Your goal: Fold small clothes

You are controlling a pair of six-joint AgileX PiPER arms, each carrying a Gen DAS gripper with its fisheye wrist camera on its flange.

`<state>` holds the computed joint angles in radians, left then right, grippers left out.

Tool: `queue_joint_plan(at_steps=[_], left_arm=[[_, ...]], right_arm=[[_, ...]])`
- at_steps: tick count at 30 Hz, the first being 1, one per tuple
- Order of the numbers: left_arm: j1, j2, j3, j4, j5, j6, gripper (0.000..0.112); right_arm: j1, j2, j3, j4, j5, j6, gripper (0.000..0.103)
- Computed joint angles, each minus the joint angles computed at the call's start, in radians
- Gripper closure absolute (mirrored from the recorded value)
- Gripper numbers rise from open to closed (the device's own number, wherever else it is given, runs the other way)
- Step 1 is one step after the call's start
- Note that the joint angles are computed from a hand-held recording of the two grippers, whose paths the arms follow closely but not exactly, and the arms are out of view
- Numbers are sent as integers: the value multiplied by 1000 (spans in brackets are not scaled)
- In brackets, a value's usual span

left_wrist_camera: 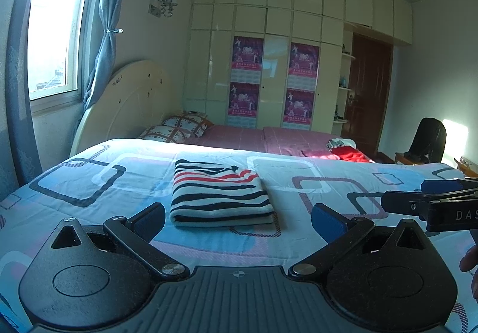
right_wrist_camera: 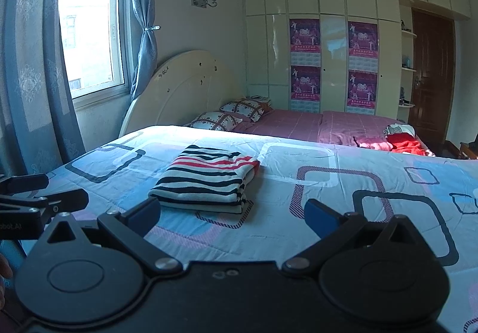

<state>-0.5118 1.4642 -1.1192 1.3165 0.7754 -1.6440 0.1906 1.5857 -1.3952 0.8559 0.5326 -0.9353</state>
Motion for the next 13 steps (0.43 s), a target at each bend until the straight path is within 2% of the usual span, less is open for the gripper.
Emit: queue_joint_plan(at_steps=[7,13], left_arm=[[11,-12,12,3,-23,27,10],[4,-13,6,10,-1,18,10]], right_arm=[[-3,0,6,18,1,-25,1],[-3,-3,10,27,-1,-35,1]])
